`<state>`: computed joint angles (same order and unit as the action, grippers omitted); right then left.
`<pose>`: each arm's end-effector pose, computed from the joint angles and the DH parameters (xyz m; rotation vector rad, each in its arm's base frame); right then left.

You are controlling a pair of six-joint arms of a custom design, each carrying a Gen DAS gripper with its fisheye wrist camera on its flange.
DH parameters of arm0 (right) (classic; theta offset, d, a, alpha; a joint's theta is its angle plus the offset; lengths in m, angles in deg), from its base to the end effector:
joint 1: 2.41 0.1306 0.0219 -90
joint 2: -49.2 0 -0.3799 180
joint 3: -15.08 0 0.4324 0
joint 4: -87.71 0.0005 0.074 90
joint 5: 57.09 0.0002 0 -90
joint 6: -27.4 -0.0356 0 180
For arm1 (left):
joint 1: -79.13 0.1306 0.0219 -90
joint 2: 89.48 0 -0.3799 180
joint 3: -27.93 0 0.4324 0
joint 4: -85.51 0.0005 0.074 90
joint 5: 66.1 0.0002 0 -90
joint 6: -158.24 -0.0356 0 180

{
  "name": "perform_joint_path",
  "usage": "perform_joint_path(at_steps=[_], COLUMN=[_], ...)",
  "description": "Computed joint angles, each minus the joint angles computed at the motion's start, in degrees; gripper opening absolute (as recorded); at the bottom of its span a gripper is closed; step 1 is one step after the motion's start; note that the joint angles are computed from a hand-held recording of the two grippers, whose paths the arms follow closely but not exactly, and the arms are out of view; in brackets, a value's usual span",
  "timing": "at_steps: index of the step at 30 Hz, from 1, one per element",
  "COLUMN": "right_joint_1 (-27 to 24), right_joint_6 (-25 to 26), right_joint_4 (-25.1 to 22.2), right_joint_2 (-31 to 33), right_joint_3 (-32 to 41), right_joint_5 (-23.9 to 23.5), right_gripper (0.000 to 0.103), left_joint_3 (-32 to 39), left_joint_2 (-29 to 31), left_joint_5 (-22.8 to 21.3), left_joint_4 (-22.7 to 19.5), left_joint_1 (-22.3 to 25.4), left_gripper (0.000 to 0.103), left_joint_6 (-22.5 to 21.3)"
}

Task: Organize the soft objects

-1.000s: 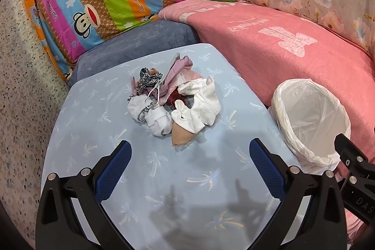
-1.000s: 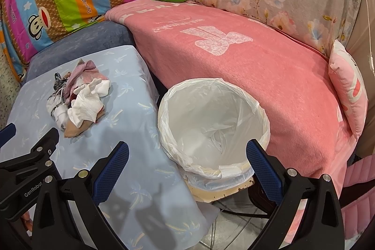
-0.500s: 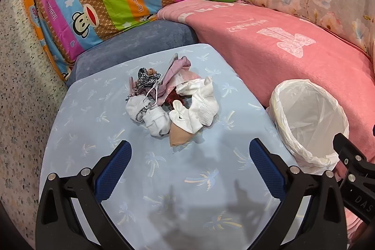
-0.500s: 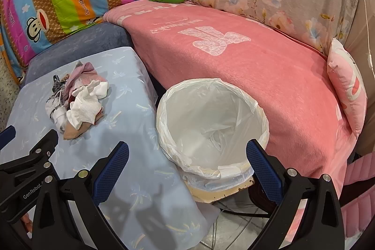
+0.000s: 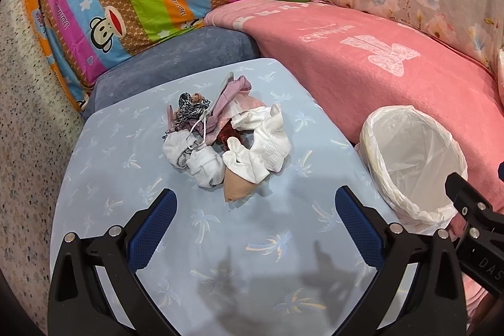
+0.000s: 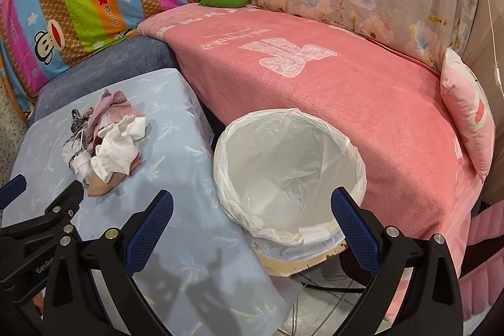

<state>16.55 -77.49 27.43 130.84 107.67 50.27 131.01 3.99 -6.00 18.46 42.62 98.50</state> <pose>0.4400 0.1394 0.5066 0.0500 2.3817 -0.0908 0.4342 -0.3000 0.4935 -0.0558 2.3946 0.1487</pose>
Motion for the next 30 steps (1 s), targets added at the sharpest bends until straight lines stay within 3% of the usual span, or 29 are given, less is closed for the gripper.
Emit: perform_joint_path(at_steps=[15, 30], right_joint_1=[2.07, 6.81], right_joint_6=[-2.68, -2.16], right_joint_4=[3.03, 7.29], right_joint_2=[4.92, 15.96], right_joint_3=[3.11, 11.27], right_joint_5=[1.44, -2.94], right_gripper=[0.098, 0.098], left_joint_3=[-3.30, -5.01], left_joint_2=[-0.99, 1.12], left_joint_5=[6.19, 11.56], left_joint_4=[5.68, 6.03], left_joint_1=[4.61, 16.76], left_gripper=[0.096, 0.096], left_joint_6=[-4.38, -4.20])
